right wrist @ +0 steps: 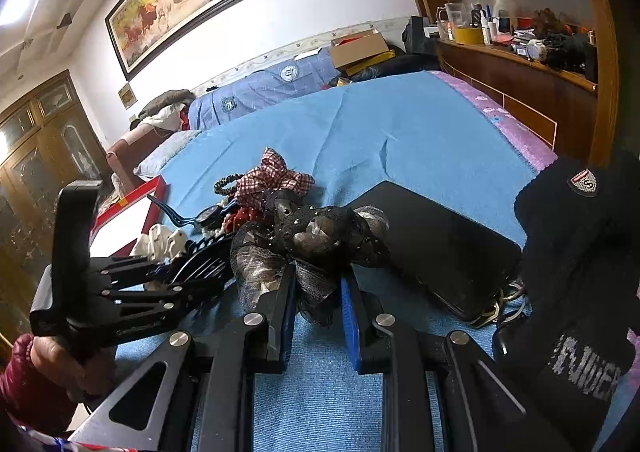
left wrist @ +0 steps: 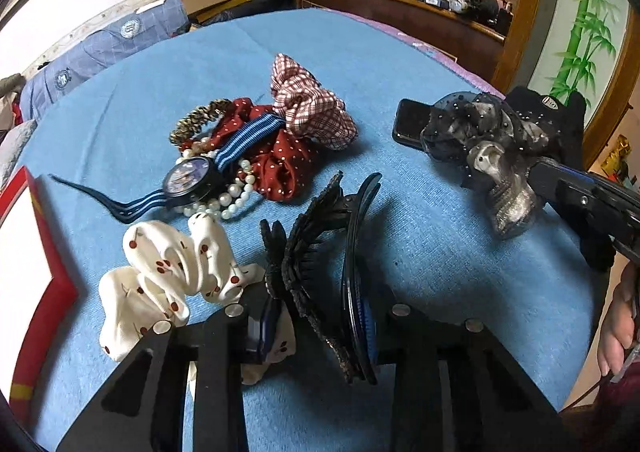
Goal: Organize jewelry
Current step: 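Grasp the black claw hair clip from the pile with the left tool, then release the claw clip into the red box while the right tool releases the scrunchie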
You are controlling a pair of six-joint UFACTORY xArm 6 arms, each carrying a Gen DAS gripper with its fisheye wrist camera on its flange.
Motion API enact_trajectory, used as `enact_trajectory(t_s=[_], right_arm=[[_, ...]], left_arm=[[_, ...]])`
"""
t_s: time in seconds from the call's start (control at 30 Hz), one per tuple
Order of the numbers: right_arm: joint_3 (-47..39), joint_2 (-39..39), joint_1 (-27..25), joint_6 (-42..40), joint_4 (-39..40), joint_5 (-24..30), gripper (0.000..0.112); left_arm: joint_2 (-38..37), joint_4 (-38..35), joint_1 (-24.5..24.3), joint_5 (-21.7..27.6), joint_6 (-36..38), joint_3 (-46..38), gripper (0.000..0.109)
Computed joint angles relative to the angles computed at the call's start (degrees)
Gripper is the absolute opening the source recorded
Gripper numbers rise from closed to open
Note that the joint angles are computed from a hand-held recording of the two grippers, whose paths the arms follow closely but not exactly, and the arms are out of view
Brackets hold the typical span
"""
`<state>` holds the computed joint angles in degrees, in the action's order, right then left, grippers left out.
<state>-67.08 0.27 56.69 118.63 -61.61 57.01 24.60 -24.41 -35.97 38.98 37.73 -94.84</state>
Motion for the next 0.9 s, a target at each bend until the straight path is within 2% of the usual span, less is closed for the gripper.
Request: enact_trajectory(t_s=[0.17, 0.53, 0.9], right_arm=[[-0.8, 0.5, 0.3, -0.5, 0.2, 0.5, 0.022], [-3.1, 1.7, 0.9, -2.4, 0.2, 1.5, 0.022], [-6.2, 3.5, 1.1, -5.5, 1.0, 2.3, 0.022]], left_arm=[[-2.5, -1.4, 0.1, -2.6, 0.9, 2.7, 0.032], [-6.0, 0.8, -0.4, -10.7, -0.1, 7.6, 0.032], [-7.5, -1.8, 0.4, -11.4, 1.4, 9.0, 0.032]])
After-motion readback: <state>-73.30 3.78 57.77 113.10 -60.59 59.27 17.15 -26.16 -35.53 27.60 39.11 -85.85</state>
